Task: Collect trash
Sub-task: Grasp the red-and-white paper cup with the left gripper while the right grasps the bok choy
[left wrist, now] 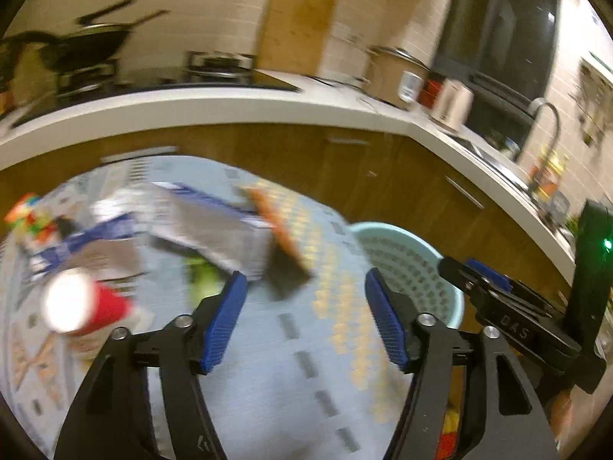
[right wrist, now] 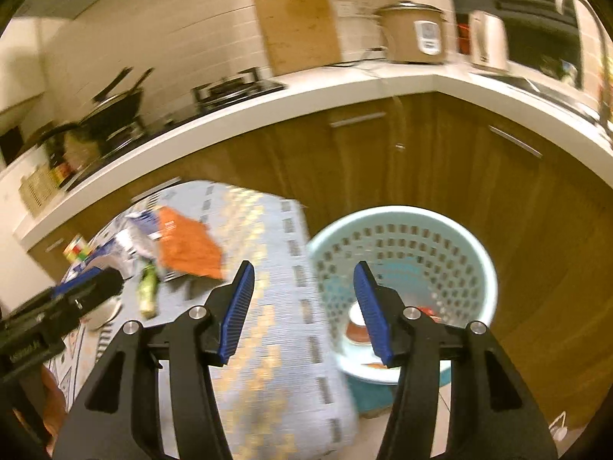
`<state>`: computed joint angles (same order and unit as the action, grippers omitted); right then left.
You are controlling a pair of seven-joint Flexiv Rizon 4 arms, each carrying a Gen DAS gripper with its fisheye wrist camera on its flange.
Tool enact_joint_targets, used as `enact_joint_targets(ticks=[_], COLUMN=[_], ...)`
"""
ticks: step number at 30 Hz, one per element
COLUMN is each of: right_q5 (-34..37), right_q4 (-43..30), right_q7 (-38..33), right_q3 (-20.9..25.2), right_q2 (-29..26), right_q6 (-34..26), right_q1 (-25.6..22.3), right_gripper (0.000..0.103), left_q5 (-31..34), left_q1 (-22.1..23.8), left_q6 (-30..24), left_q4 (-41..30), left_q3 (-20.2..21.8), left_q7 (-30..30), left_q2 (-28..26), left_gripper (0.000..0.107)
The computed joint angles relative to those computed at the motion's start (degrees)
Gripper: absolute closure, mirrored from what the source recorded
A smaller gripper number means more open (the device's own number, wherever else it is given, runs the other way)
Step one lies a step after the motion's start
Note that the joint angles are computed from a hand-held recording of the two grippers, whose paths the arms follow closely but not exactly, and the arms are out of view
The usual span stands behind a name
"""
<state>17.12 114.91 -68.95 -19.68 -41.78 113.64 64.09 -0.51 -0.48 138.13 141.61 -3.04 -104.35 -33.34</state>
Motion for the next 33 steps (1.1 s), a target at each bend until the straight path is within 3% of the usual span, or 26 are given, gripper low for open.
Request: enact_joint_targets(ticks=[6, 12, 20, 25, 33], right_q5=[-2.2, -6.3, -13.6, -18.7, -23.5], right_q4=[-2.1, -5.5, -10.8, -13.8, -16.1], right_q7=[-1.1, -0.5, 2.5, 4.9, 8.5], right_q3=[-0.4, 0.3, 0.7, 5.4, 4.4], right_q2=[-0.7, -2.5, -6.6, -8.1, -9.8], right_q6=[-1.7, -4.4, -9.1, -11.3, -13.4], right_q1=[3.6, 5.3, 5.7, 0.8, 0.4], right_gripper=[0.053, 0.053, 0.055, 0.056, 0.056], left_q5=[-2.1, 2.7, 7.3, 8.0, 7.6], left_q1=[2.7, 9.4, 15.6, 16.7, 15.8], left_q6=[7.1, 7.0, 9.4, 11.0, 9.2], left_q4=[8.5, 11.1, 7.9, 5.3, 3.2], left_q3=[5.2, 6.7, 5.6, 4.7, 3.7], left_q7=[-1.3, 1.5, 0.8, 0.8, 2.2], left_q2=[1.5, 1.4, -5.6, -9.0, -10.1], left_gripper=[0.030, 0.022, 0.022, 0.023, 0.031])
